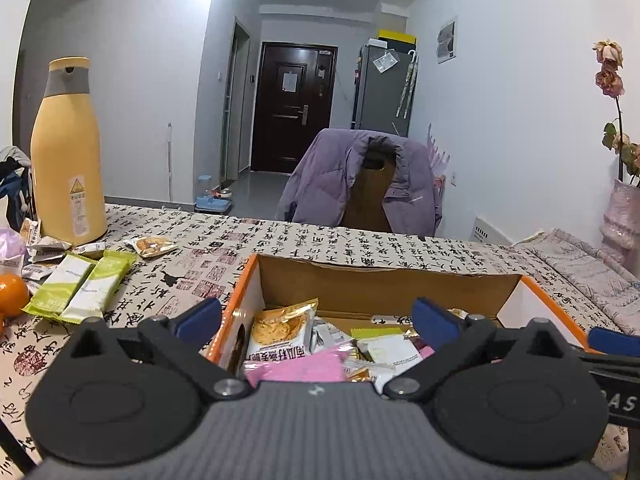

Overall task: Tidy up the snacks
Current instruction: 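Open both tools to drop the packets into the box, then move both tools back over the remaining white and green packets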

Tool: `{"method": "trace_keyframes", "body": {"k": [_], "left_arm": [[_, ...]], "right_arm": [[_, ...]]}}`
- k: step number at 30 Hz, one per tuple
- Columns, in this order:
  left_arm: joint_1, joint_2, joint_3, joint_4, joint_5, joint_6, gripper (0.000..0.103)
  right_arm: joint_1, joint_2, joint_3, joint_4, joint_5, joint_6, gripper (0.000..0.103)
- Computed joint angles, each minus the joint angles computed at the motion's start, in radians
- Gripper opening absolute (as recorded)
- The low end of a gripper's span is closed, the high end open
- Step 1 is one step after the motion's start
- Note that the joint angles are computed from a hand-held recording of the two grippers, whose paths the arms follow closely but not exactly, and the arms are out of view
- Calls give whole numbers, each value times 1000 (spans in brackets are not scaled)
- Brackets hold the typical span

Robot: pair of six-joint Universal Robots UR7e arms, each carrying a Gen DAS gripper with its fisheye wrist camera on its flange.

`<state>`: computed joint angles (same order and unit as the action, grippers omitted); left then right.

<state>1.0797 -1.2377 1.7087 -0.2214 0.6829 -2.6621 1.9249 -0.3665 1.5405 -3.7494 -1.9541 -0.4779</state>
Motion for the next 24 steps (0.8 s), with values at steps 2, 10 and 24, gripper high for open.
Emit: {"method": "trace_keyframes", "body": {"k": [2, 10, 24], "left_arm": [[-3, 1, -1, -1, -10, -2, 103], [-26, -18, 0, 36, -13, -45, 103], [-88, -164, 91, 127, -119, -65, 103]], "right_arm": [[0, 1, 0, -10, 0, -2, 103], [3, -5, 2, -17, 10, -18, 103], [53, -99, 127, 23, -11, -10, 103]]}}
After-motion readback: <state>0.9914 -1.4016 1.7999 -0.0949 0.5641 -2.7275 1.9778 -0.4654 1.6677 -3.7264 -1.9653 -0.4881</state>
